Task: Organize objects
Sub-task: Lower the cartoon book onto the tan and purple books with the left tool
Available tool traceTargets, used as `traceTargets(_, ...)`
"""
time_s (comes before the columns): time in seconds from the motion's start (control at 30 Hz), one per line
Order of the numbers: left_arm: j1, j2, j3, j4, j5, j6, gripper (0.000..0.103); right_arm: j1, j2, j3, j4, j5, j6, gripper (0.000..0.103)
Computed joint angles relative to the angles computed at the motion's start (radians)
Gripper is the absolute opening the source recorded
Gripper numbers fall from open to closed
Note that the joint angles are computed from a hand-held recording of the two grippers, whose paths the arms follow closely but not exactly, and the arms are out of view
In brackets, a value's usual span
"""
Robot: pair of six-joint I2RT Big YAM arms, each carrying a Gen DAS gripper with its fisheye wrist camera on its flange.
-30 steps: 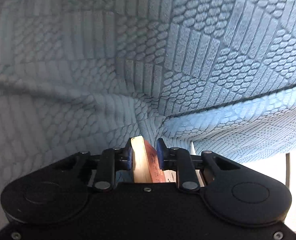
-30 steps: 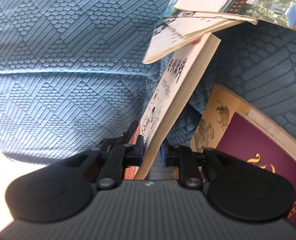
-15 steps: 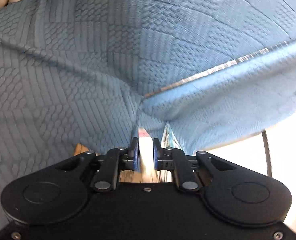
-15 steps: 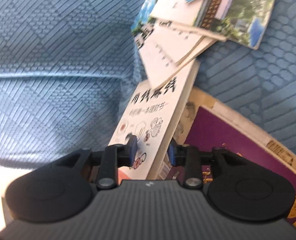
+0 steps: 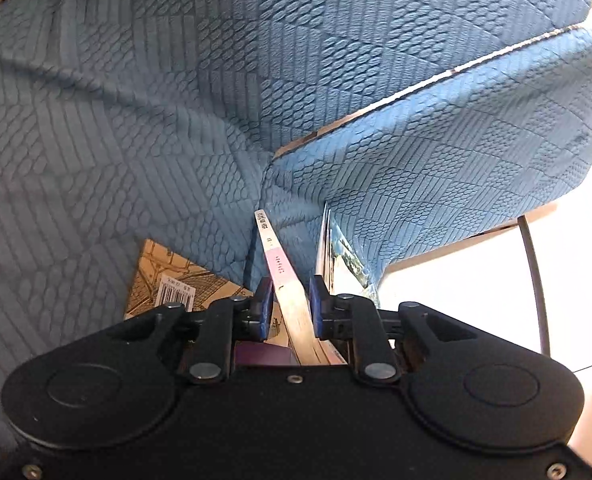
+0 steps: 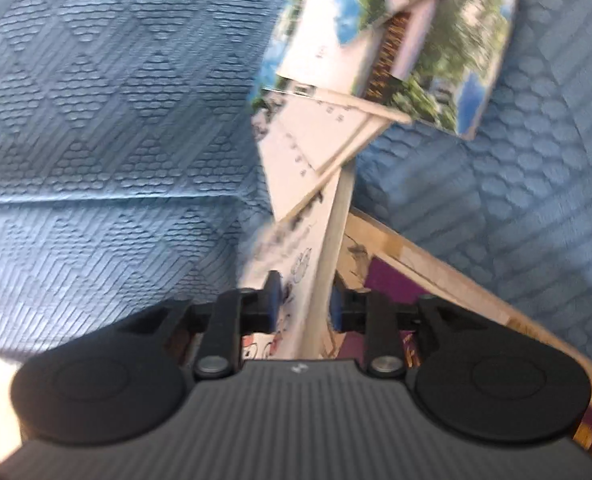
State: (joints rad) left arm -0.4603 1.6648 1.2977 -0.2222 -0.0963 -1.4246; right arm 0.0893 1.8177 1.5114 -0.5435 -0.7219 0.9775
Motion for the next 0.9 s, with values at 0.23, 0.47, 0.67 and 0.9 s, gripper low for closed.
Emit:
traceTargets(0.23, 0.035, 0.047, -0.034, 0.145, 0.088, -0.037, 0.047, -0.023, 0.023, 0.018, -0.028, -0.04, -0.057, 0.016)
traceTargets(0.47, 0.071, 0.144, 0.092, 0.074, 0.291, 0.081, 0.041, -0.039, 0.047, 0.022, -0.086, -0.079, -0.153, 0.014)
traceTargets(0.67, 0.08, 0.12, 0.071, 0.011, 0.253, 0.072, 0.046, -0.045, 0.052, 0.033, -0.107, -0.09, -0.184, 0.014)
traceTargets(0.9, 0.065, 0.101, 0.01, 0.007, 0.319, -0.022, 0.052, -0.059, 0.053, 0.047, -0.157, -0.108, -0.184, 0.014)
